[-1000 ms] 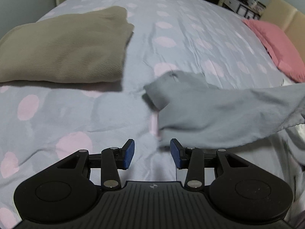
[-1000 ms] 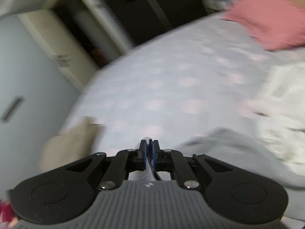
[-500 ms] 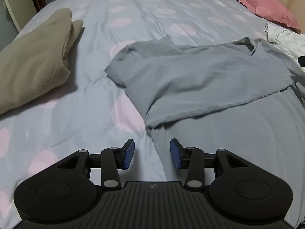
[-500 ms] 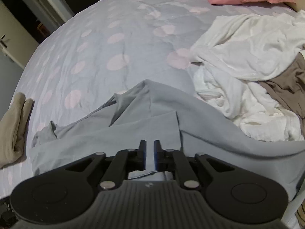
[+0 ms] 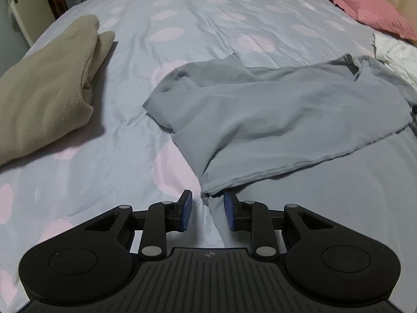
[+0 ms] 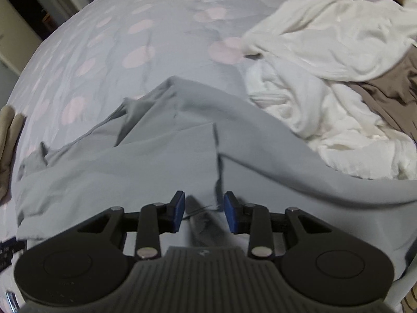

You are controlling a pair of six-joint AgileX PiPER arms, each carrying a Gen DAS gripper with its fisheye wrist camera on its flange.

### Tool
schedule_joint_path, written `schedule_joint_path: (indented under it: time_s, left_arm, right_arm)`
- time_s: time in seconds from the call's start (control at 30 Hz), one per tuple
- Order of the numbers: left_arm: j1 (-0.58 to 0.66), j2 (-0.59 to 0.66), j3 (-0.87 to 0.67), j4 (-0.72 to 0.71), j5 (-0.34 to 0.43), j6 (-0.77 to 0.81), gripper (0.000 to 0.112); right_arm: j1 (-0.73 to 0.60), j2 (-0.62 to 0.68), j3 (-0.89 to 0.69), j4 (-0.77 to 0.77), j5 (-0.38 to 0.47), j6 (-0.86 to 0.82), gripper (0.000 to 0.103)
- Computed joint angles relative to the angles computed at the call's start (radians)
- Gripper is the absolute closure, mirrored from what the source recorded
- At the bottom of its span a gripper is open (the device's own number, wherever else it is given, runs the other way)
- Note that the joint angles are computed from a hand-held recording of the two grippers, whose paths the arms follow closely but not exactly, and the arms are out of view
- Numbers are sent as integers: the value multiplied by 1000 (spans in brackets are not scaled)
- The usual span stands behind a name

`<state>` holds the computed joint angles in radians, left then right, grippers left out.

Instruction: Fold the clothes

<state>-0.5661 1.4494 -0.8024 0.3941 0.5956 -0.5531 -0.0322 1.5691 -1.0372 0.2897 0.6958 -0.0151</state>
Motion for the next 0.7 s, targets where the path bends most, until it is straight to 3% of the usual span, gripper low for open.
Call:
schedule_joint_path:
  time_s: [0.1,0.2,0.27,0.37,0.53,0.7]
  left_arm:
    - [-19,6,9,51,-5,-23,88]
    - [-21,6,15,62,-21,-30,88]
    - [-19,-2,19,64,-39,-39,99]
    - [-38,-3,-17,87,35,-88,107]
    - [-19,-19,-31,43,84,-62,108]
    - [-7,25,-19,40,87,-49,107]
  right_arm:
    - [-29,9,9,82,0,-52,67]
    - [-35,6,25,132,-11,-78,83]
    - [-29,-4,31,137,-20,-74,88]
    - [-12,-26,33,103,-28,-37,97]
    - [-31,-88,48,120,-15,-65,97]
    - [9,-38,80,-64,-34,43,103]
